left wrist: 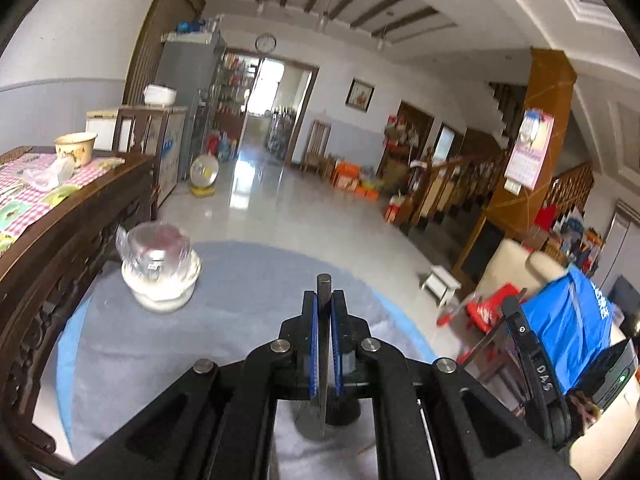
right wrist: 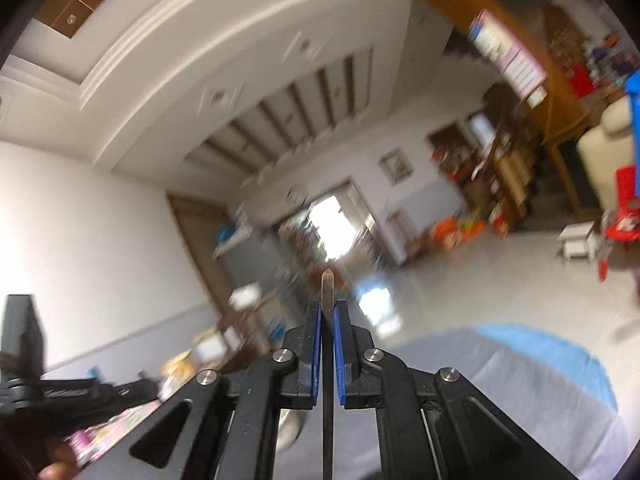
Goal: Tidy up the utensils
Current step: 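Carry both utensils over the grey cup and open both grippers to drop them in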
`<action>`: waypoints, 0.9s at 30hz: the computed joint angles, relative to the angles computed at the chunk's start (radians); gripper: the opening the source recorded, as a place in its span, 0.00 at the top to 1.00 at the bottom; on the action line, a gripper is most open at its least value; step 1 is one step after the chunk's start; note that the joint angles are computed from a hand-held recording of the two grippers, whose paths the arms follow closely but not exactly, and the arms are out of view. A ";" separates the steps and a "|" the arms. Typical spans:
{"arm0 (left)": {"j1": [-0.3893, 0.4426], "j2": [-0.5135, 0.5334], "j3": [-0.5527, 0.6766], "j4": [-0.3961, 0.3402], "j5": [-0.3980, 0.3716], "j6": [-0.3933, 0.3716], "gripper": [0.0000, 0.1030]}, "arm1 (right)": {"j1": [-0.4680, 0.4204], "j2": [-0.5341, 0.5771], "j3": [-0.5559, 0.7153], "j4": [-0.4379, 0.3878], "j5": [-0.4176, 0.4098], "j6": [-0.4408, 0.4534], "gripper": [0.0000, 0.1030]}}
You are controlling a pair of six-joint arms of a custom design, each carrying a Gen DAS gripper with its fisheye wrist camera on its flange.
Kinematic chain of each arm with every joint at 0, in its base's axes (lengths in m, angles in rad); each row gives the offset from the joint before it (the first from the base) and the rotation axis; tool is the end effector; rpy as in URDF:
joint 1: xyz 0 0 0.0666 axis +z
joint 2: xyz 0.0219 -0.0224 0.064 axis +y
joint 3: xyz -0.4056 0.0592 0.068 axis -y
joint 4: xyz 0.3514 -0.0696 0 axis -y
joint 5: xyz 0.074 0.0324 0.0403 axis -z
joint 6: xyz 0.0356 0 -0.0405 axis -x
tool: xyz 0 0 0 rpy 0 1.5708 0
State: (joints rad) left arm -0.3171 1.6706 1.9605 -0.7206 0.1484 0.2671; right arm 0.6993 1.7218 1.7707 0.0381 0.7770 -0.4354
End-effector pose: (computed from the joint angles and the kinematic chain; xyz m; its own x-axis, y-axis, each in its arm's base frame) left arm 0.5359 -0.1818 0.5821 -0.4977 -0.1114 -0.8602 0.3159 0.9003 -0.2994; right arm 0.4756 0.3669 0.5470 0.0922 0.4705 -0.8776 0.0405 0.8788 0.4754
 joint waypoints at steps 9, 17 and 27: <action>-0.039 0.097 0.021 0.066 -0.069 0.015 0.94 | -0.050 0.157 0.194 -0.149 0.086 -0.027 0.93; -0.034 0.135 0.031 -0.046 -0.032 -0.006 0.94 | -0.037 0.184 0.203 -0.300 -0.003 -0.047 0.93; -0.005 -0.002 -0.158 -0.005 -0.050 -0.026 0.49 | -0.022 0.080 0.065 -0.425 -0.173 -0.203 0.79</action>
